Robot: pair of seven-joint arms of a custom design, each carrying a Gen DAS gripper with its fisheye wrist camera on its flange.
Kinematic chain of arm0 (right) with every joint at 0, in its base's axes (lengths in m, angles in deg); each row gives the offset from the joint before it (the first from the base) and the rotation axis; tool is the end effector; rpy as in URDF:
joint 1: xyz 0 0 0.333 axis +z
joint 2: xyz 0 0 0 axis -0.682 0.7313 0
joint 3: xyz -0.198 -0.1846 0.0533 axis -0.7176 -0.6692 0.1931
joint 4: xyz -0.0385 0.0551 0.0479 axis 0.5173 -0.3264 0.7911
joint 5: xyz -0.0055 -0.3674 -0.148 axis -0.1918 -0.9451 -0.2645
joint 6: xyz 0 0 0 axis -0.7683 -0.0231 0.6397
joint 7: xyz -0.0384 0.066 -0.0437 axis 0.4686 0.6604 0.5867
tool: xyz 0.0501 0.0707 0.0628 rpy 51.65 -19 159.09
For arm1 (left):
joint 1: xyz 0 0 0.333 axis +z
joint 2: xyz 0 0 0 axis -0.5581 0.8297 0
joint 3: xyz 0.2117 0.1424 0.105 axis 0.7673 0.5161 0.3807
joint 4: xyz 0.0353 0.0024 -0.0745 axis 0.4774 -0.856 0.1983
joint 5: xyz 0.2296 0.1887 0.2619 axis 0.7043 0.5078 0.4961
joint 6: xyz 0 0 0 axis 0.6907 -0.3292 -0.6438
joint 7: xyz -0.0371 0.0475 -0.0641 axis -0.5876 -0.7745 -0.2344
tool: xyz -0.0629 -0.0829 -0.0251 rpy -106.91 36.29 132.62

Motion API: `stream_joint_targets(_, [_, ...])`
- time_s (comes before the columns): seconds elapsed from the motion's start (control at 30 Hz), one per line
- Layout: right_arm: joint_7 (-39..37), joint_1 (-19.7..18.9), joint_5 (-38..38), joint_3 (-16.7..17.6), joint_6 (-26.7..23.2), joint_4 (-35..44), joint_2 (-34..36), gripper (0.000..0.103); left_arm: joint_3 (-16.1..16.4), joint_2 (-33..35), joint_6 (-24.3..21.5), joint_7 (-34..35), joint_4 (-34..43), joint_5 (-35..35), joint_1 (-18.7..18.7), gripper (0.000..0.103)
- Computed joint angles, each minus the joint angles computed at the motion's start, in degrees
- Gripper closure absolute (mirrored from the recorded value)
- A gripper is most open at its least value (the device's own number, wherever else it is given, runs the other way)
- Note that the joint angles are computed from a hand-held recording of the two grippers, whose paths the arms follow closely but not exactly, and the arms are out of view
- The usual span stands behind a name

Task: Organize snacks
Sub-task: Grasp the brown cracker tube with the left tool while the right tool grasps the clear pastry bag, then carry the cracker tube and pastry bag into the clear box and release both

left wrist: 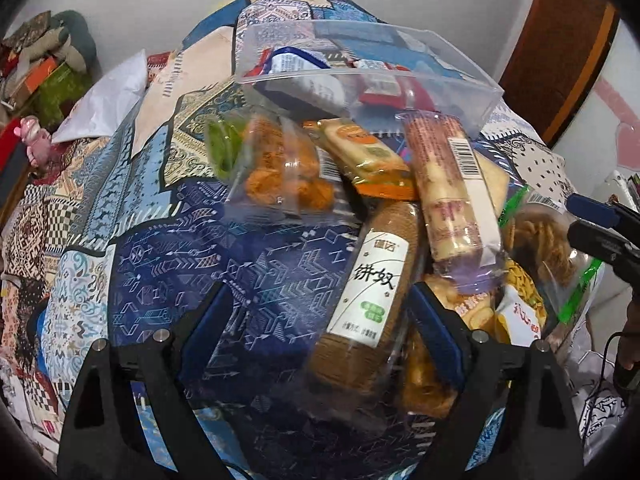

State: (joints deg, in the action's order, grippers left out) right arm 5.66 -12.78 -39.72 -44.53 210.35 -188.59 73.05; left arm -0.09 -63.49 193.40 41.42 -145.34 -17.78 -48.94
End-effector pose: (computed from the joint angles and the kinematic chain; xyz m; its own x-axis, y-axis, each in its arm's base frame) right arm 0.4178 0.2634 0.3424 0.3863 -0.8970 -0.2149 -0.7567 -0.1749 -0.6299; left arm 0.4390 -0.2829 0.2867 -0.1726 -0.9821 0.0754 -0.8459 0.1086 -0.5222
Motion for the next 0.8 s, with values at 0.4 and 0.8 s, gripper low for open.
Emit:
stream_joint_targets(0.4, [0.05,-0.45,-2.22,0.87,-2.06,1.95,3.75,0.043,-3.10,6.19,7.40,10.30,2.34,-11.18,2.39,0.052])
stream_joint_targets(0.8, [-7.40,1.74,7.94,0.29,0.20,1.15,1.82,0.057,2.69,1.18,5.62,-3.44,0.47,3.80,-2.47,0.069])
